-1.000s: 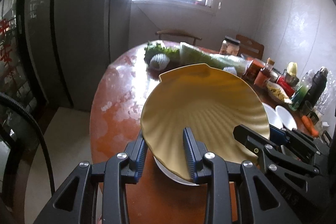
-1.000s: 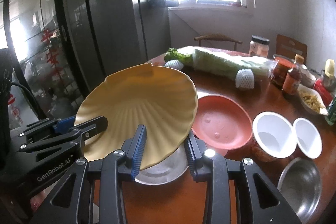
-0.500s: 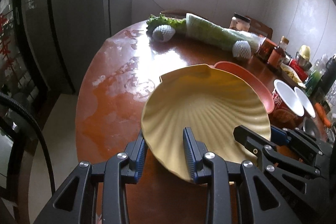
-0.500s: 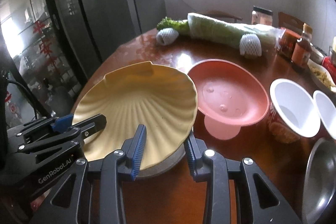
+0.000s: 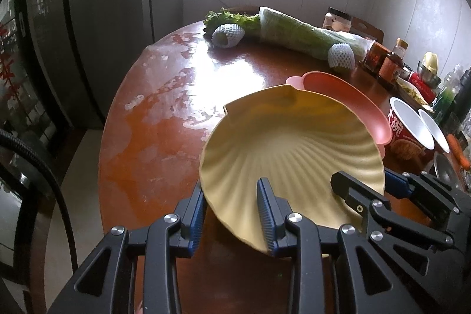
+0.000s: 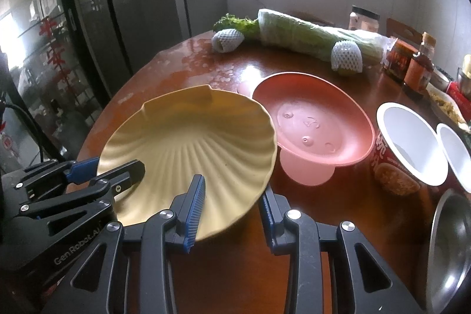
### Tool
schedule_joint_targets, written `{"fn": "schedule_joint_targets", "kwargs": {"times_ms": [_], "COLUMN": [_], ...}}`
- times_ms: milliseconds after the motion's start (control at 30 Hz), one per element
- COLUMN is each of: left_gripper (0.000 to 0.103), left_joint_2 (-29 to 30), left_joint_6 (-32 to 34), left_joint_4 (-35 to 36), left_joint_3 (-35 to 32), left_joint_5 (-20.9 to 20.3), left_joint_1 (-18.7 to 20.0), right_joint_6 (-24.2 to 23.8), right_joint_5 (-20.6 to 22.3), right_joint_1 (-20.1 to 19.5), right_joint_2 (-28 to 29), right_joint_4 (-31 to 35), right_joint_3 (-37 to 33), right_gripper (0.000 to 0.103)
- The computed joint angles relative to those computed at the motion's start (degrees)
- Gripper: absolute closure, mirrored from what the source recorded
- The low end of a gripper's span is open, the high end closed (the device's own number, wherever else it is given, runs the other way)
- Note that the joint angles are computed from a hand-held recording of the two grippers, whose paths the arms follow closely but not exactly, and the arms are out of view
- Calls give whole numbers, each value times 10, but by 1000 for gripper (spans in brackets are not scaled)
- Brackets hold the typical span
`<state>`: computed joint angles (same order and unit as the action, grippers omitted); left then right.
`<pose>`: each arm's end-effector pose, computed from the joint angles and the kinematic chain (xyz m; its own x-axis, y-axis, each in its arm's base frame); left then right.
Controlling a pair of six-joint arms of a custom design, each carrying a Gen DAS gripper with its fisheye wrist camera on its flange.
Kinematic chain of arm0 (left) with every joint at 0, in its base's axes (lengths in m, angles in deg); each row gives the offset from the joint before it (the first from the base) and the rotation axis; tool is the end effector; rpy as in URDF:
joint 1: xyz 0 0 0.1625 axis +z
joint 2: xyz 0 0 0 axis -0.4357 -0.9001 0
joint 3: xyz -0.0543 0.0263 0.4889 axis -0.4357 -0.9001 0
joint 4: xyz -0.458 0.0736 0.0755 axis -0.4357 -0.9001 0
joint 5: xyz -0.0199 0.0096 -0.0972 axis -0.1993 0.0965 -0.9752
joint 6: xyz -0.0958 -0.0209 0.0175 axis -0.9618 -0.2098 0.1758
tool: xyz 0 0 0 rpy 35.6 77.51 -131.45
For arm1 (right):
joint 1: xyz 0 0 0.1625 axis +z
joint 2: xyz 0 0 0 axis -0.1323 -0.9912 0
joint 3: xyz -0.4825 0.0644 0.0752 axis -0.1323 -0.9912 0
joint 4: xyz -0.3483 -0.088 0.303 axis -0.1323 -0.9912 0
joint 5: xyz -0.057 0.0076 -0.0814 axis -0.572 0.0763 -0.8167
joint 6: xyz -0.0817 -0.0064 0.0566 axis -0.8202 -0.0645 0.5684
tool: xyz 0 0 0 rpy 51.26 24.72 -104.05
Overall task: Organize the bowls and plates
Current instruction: 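Carry the shell plate over the silver pan and lower it inside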
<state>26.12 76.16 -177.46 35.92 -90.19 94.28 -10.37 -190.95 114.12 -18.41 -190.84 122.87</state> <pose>-0.0452 -0.6921 0.2318 -0.7407 -0.2140 -0.6369 0.3064 0.7360 -0.6036 0.3161 -0.7218 -0.0381 -0.6516 -0.5279 0.5447 -0.7311 0.6287 -0.2652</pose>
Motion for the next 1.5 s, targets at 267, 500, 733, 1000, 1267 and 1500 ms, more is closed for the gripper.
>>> {"fn": "schedule_joint_targets", "kwargs": {"times_ms": [267, 500, 733, 1000, 1267, 1500], "left_gripper": [68, 68, 68, 68, 68, 68], "left_joint_2": [-8, -18, -22, -23, -25, -25], "left_joint_6": [-11, -16, -18, -23, -32, -28], "left_joint_4": [9, 8, 6, 8, 12, -4], "left_joint_3": [6, 15, 19, 21, 20, 24], "left_joint_5": [2, 5, 5, 0, -10, -14], "left_joint_1": [3, 5, 7, 5, 8, 7], "right_joint_6": [-8, -9, -14, -30, -14, 2], "right_joint_5": [0, 8, 9, -14, -5, 7], "right_joint_1": [3, 6, 8, 9, 7, 4], "right_joint_2": [-1, -6, -4, 7, 2, -5], "right_joint_4": [-2, 3, 0, -17, 2, 14], "right_joint_3": [8, 17, 19, 11, 10, 12], "right_gripper": [66, 66, 66, 66, 66, 64]}}
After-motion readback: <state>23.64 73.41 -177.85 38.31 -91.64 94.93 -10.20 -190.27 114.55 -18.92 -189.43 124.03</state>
